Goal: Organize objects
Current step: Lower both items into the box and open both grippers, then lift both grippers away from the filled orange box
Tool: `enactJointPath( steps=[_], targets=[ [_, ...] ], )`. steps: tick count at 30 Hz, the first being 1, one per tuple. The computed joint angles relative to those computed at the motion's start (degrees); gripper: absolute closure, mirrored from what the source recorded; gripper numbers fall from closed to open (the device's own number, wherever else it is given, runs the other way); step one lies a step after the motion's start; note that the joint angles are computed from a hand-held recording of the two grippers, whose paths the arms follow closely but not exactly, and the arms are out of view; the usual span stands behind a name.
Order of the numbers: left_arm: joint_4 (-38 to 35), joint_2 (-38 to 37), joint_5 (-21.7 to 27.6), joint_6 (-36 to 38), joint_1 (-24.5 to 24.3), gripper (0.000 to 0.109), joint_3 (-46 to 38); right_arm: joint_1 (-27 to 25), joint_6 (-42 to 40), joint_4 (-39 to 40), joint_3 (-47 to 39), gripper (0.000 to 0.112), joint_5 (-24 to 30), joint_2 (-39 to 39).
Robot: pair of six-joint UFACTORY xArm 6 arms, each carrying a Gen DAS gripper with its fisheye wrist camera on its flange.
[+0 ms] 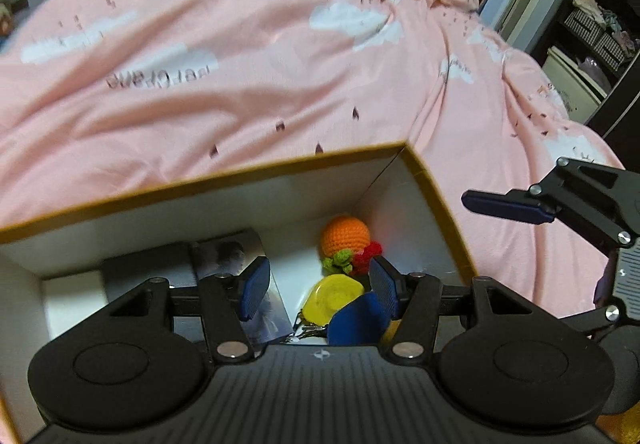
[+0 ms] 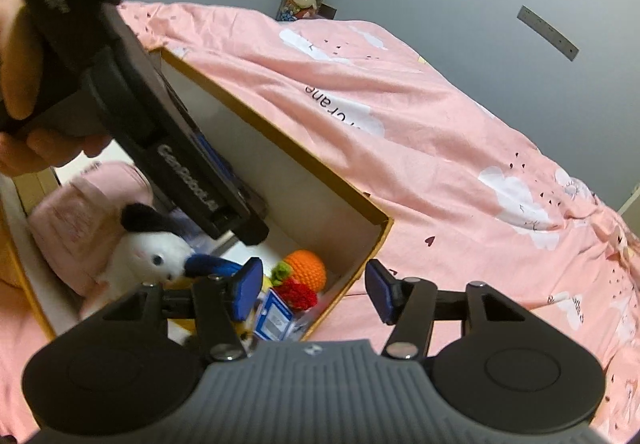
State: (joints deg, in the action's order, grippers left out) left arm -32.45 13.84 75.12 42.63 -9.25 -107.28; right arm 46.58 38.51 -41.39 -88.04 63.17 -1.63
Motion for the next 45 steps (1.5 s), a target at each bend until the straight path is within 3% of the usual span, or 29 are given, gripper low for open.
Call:
enactJointPath(
  steps=[6, 8, 11, 14, 17, 20, 21, 25, 30, 34, 45],
  targets=[
    [-4.45, -9.76, -6.88, 5.46, 1.95, 0.039, 8.75, 2.51, 4.69, 1.19, -4.53, 0.042, 2.49, 0.00],
    [-6.59, -13.36, -9.48, 7.74, 2.67, 0.035, 12.02, 3.38, 6.99, 1.68, -5.43, 0.042, 3.02, -0.51],
    [-9.53, -18.51, -13.11, 10.89, 3.74, 0.030, 16.60, 5.23, 12.10, 1.21, -6.71, 0.030, 3.90, -1.16],
    [-12.92, -23.39, -16.61, 13.91, 4.85, 0.024, 21.11, 8.06, 17.51, -0.63, -8.61, 0.030, 5.78, -1.37],
    [-16.39, -28.70, -21.96, 17.61, 5.45, 0.016, 26.59, 11.05, 23.21, -4.48, -9.83, 0.021, 7.06, -1.05],
    [-17.55, -33.89, -29.76, 21.11, 4.68, 0.014, 32.40, 14.12, 29.35, -10.03, -9.61, 0.019, 6.73, -1.06],
    [-17.53, -35.47, -32.08, 21.72, 4.44, 0.014, 34.14, 15.24, 31.96, -12.10, -9.37, 0.014, 6.46, -1.21],
    [-16.34, -39.25, -37.32, 19.77, 4.35, 0.014, 38.67, 19.78, 39.82, -19.78, -10.09, 0.011, 9.51, 0.11],
    [-16.72, -42.59, -40.69, 16.93, 4.98, 0.013, 44.99, 24.12, 46.64, -26.64, -10.84, 0.011, 16.16, 2.99],
    [-14.61, -44.49, -41.51, 14.01, 5.63, 0.013, 49.36, 25.27, 48.65, -27.00, -11.09, 0.011, 20.62, 5.34],
    [-8.50, -46.24, -41.11, 8.44, 7.24, 0.013, 55.11, 23.55, 52.87, -22.42, -5.83, 0.011, 19.21, 5.54]
  ],
)
